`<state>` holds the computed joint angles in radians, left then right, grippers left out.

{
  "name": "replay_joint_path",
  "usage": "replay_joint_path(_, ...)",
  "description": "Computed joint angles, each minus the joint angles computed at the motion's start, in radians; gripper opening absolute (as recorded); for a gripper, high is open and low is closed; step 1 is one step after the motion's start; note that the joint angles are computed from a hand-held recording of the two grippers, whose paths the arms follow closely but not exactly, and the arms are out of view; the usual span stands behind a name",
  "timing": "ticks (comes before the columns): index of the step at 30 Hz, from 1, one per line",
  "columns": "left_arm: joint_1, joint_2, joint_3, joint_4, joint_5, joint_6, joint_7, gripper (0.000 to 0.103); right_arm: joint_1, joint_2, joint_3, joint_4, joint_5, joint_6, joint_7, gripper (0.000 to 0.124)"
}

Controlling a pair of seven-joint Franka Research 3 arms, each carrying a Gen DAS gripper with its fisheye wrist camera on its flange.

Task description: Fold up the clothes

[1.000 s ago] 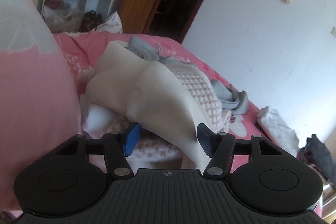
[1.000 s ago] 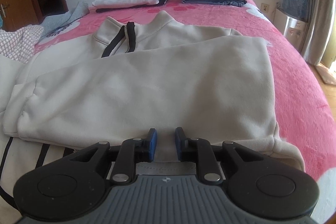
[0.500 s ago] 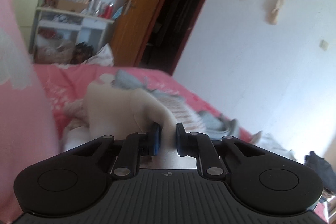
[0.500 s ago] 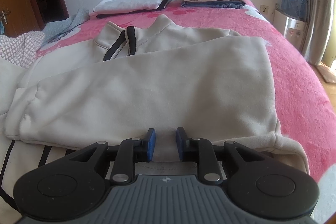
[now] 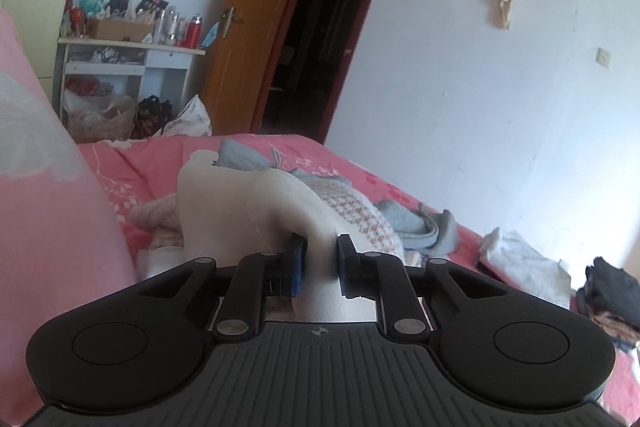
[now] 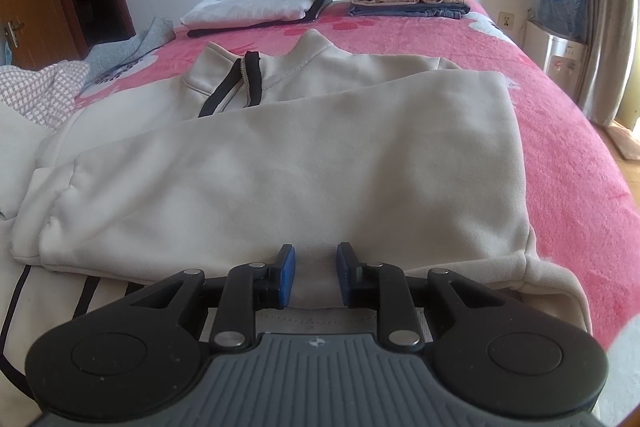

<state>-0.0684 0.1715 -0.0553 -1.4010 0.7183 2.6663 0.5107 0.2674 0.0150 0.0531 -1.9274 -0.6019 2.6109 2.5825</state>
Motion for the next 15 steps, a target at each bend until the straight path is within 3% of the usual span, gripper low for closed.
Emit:
replay_joint_path(5,-0.027,-0.054,0.037,-0.072,0.288,0.113,-0.157,0.015,0.002,0.002,0.001,0.006,-0.004,-0.01,0.007,0.025)
replay_joint_path(6,-0.011,-0.048,0.017,-0.066,0.275,0.118,-0.123,0.016,0.003,0.002,0.001,0.007,-0.004,-0.012,0.008,0.025)
replay_joint_path(8,0.009,-0.024,-0.013,-0.036,0.111,0.084,-0.007,0.016,0.005,0.004,0.001,0.012,-0.006,-0.019,0.009,0.025)
replay_joint_path(11,0.016,-0.011,-0.023,-0.001,-0.046,-0.002,0.037,0.029,0.006,0.006,0.0,0.016,-0.004,-0.023,0.009,0.025)
replay_joint_path(13,0.01,-0.009,-0.015,0.015,-0.06,-0.058,0.013,0.051,0.007,0.006,0.0,0.015,-0.005,-0.021,0.015,0.025)
replay_joint_path(15,0.017,-0.003,-0.015,0.028,-0.104,-0.082,0.012,0.062,0.008,0.007,-0.001,0.016,-0.012,-0.02,0.026,0.026)
